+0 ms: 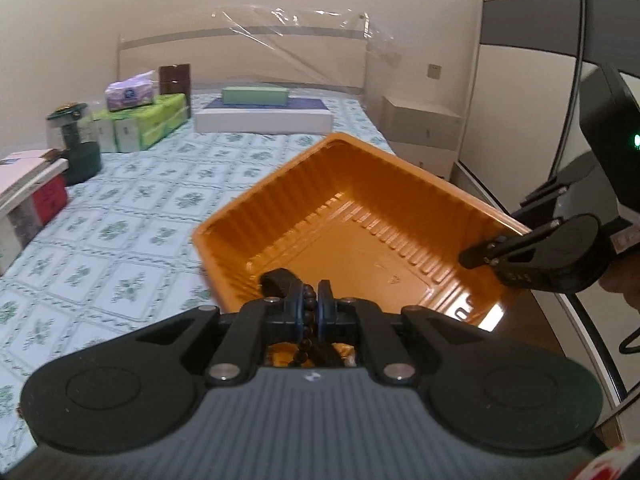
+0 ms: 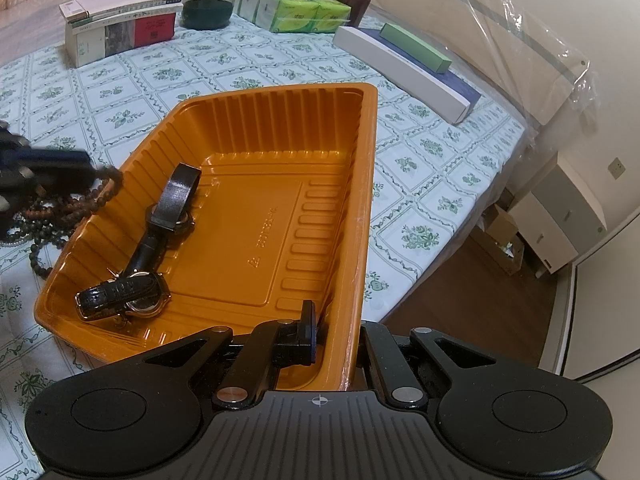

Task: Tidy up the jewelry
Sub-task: 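Carry the bead bracelet into the tray and release it with the left gripper while the right holds the tray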

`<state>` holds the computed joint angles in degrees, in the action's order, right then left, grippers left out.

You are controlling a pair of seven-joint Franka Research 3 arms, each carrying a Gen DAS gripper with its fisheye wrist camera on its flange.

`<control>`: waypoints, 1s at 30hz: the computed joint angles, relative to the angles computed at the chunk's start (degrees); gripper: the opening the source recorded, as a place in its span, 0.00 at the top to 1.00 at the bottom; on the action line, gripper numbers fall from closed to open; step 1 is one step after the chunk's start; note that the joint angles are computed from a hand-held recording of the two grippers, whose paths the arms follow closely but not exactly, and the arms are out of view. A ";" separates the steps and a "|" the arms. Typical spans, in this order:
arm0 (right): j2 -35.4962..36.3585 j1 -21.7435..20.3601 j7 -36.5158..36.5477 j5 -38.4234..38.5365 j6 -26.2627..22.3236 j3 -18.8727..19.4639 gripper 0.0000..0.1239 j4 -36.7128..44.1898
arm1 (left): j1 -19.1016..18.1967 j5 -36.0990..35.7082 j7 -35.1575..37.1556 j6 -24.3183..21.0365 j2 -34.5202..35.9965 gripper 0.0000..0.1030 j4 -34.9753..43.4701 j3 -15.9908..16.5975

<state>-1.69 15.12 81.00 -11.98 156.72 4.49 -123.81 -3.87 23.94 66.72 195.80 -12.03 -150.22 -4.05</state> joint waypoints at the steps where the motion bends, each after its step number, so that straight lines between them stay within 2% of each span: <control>1: -0.02 0.00 -0.07 0.09 0.05 -0.03 0.97 -0.05 | -0.45 0.33 -0.05 0.13 0.58 0.95 0.38 0.11; 7: 0.00 0.00 -0.08 0.13 0.11 -0.05 0.97 -0.05 | -3.02 3.26 -1.99 -0.11 2.42 0.95 1.60 1.69; 12: 0.09 0.02 0.11 0.12 0.03 -0.03 0.97 0.10 | -3.08 4.59 -3.17 0.44 2.72 0.94 1.75 1.51; 13: 0.10 0.03 0.07 0.19 0.04 -0.05 0.97 0.08 | -4.16 5.83 -4.52 -0.01 2.65 0.93 1.87 2.79; 14: 0.07 0.03 0.05 0.22 0.08 -0.07 0.97 0.02 | -5.46 7.08 -6.02 -0.07 2.68 0.87 1.93 4.46; 15: 0.12 0.03 0.12 0.22 0.10 -0.06 0.97 0.05 | -8.34 10.43 -9.21 -0.43 2.58 0.80 2.14 8.12; 16: 0.03 0.03 0.11 0.26 0.17 -0.09 0.96 -0.10 | -9.47 12.49 -11.21 -0.27 2.38 0.71 2.07 9.84; 19: 0.00 0.00 0.00 0.40 0.29 -0.10 0.96 -0.20 | -7.20 12.67 -12.14 0.47 0.84 0.71 0.22 8.52; 23: 0.07 0.01 0.20 0.34 0.31 -0.07 0.97 -0.18 | -0.80 7.78 -9.73 0.01 -2.88 0.71 -3.90 2.82; 26: 0.02 0.00 0.19 0.42 0.30 -0.08 0.97 -0.25 | 5.33 1.74 -7.04 -0.47 -6.65 0.71 -7.63 -3.06; 30: -0.11 -0.06 0.08 0.61 0.39 -0.11 0.97 -0.44 | 10.24 -3.66 -5.29 -2.60 -12.06 0.71 -12.19 -6.47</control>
<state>-1.81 15.06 81.08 -11.38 157.10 4.38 -124.25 6.37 20.29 61.43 193.21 -24.09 -162.42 -10.52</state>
